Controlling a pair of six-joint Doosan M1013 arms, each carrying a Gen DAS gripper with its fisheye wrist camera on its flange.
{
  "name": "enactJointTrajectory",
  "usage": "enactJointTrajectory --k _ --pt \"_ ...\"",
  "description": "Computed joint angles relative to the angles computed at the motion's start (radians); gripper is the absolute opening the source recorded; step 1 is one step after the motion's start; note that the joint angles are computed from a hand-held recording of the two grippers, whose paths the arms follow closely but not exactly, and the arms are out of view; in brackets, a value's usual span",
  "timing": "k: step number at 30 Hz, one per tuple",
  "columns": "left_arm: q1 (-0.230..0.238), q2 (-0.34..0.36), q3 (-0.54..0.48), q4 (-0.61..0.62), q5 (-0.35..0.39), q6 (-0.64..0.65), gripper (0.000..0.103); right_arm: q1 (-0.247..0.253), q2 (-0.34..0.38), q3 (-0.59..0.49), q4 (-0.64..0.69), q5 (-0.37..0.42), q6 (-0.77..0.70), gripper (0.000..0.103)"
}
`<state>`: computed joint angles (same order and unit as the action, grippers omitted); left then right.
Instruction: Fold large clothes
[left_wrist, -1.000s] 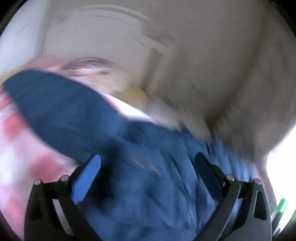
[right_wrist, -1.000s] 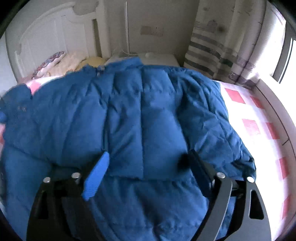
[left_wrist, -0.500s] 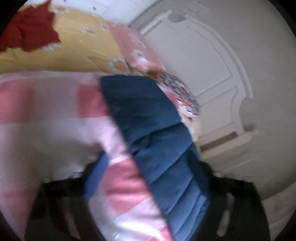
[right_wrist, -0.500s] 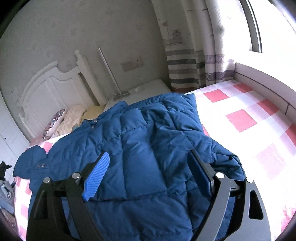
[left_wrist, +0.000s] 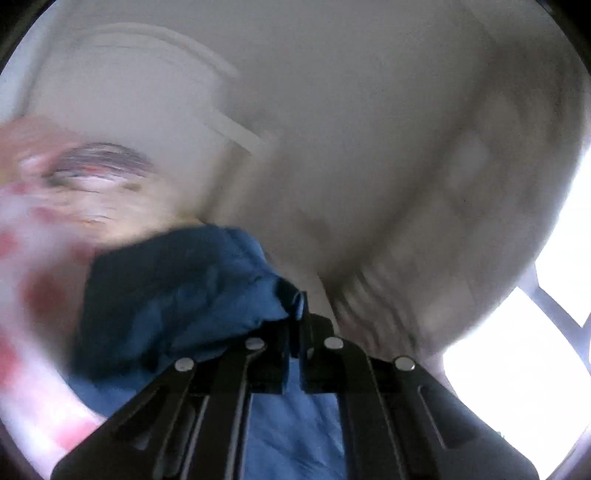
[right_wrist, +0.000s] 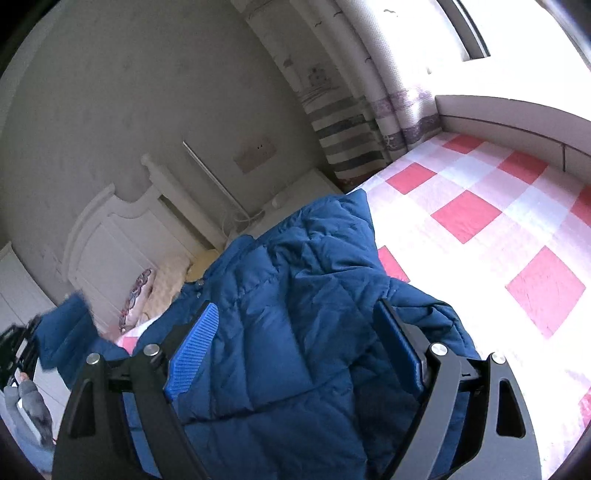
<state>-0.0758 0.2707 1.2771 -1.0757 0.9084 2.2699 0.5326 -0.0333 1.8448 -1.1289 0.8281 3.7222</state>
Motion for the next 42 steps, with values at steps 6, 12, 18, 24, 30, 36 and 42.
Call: enactJointTrajectory --k 6,12,18,24,30,36,42 --pt "-0.248 -0.007 0.090 0.414 0.031 -0.122 0.016 0.004 0.005 -0.007 0.011 -0.003 -0.037 0.082" --pt "-0.288 -0.050 0.171 0.468 0.013 -0.044 0.072 -0.001 0.002 -0.001 0.014 -0.035 -0.022 0.083" --pt "-0.157 -0.178 0.289 0.315 -0.195 0.039 0.097 -0.004 -0.002 0.005 0.010 -0.051 -0.001 0.083" --pt "-0.073 -0.139 0.266 0.791 -0.221 -0.529 0.094 -0.005 0.007 -0.009 0.035 -0.044 -0.064 0.083" --pt "-0.097 -0.087 0.236 0.973 -0.163 -0.614 0.091 0.002 0.029 -0.039 0.074 -0.017 -0.155 0.083" --pt "-0.074 -0.048 0.195 0.941 -0.100 -0.623 0.098 0.014 0.056 -0.077 0.108 0.027 -0.262 0.083" --pt "-0.061 -0.032 0.184 0.869 -0.084 -0.594 0.098 0.051 0.141 -0.222 0.196 0.063 -0.631 0.081"
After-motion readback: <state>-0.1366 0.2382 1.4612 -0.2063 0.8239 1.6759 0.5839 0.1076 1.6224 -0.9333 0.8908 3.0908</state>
